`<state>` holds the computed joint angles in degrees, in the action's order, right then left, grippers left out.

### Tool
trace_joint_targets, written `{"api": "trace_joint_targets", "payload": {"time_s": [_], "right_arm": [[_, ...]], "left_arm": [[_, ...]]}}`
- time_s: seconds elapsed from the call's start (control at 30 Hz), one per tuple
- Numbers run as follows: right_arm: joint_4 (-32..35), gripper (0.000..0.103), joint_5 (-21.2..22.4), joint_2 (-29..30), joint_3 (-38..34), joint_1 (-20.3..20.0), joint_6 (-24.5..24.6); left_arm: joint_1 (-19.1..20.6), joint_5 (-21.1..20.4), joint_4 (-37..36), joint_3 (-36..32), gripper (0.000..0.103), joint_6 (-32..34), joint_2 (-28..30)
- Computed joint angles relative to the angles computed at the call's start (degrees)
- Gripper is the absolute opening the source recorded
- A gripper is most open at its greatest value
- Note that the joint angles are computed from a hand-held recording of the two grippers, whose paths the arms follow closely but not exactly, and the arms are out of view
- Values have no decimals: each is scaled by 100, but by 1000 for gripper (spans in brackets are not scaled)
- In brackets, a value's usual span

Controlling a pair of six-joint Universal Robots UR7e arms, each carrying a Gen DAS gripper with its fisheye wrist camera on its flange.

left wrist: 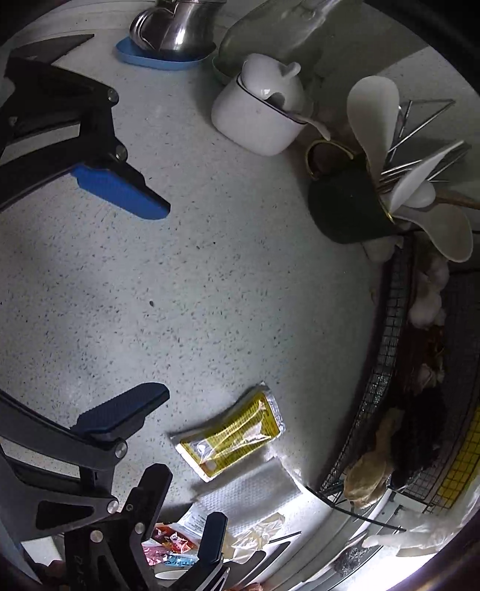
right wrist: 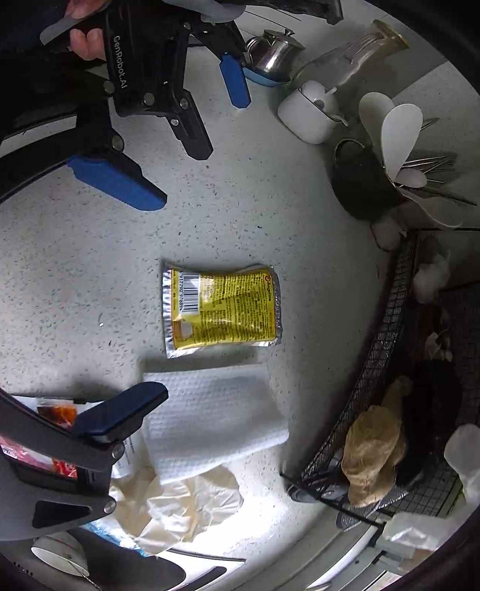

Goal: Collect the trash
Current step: 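Grasp the yellow snack sachet with the right gripper while the left gripper grasps the white wipe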

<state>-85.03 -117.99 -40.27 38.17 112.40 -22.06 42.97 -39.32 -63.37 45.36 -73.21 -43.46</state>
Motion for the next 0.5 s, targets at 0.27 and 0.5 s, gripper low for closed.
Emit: {"api": "trace_joint_targets", "payload": {"time_s": [0.27, 0.5], "right_arm": [[622, 92, -48, 698, -790, -33, 190], [798, 80, -285, 1268, -1543, 36, -26]], "left_arm": [[197, 109, -226, 225, 89, -49, -127], [305, 44, -332, 264, 89, 10, -158]]}}
